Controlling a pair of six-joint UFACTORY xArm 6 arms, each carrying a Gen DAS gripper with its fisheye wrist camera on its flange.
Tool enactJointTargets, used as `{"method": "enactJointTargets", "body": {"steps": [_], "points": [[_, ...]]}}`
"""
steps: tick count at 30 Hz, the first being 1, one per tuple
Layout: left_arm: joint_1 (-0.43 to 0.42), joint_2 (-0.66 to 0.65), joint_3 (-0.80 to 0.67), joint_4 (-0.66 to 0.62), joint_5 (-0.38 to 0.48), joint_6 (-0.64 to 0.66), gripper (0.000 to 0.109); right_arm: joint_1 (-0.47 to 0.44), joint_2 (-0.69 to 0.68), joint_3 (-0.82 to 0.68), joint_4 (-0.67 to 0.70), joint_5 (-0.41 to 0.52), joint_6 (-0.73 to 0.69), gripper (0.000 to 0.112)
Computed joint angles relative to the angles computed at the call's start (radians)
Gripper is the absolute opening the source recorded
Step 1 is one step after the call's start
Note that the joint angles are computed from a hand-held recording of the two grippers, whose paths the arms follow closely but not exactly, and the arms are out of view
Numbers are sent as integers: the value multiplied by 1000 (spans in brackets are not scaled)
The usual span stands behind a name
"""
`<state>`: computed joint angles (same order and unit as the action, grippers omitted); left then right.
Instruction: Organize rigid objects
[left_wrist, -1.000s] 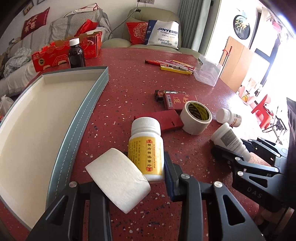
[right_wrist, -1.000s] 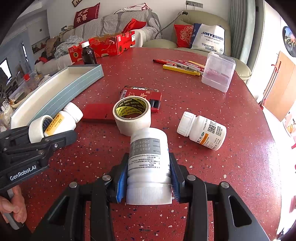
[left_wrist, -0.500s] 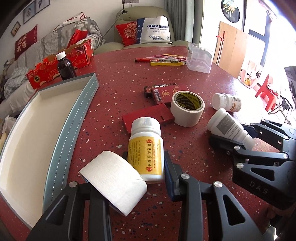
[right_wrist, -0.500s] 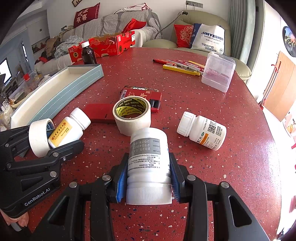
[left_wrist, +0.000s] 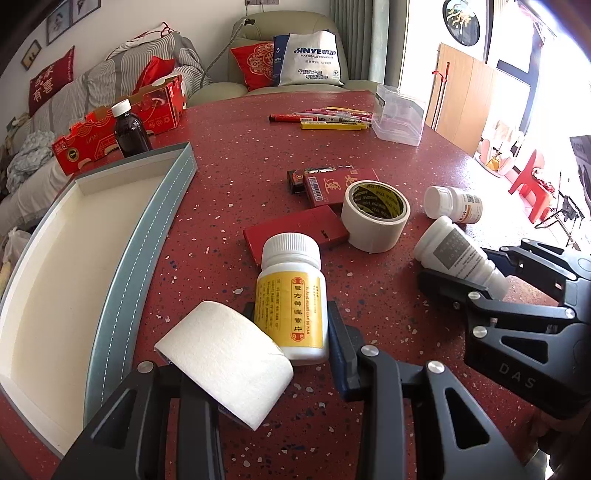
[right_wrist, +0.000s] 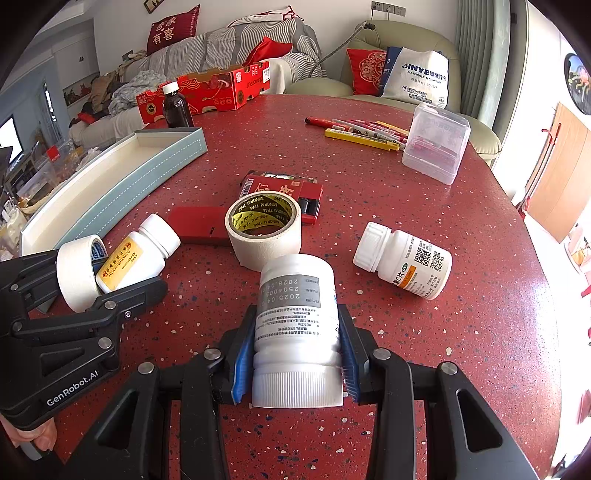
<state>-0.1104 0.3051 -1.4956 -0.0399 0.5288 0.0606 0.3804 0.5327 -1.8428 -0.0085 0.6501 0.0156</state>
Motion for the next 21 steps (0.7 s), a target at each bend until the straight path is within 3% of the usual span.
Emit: {"method": "enactJointTargets", "body": {"steps": [21], "points": [[0, 0, 0, 0, -1, 0, 38, 3, 4, -8, -21, 7, 12, 41]]}}
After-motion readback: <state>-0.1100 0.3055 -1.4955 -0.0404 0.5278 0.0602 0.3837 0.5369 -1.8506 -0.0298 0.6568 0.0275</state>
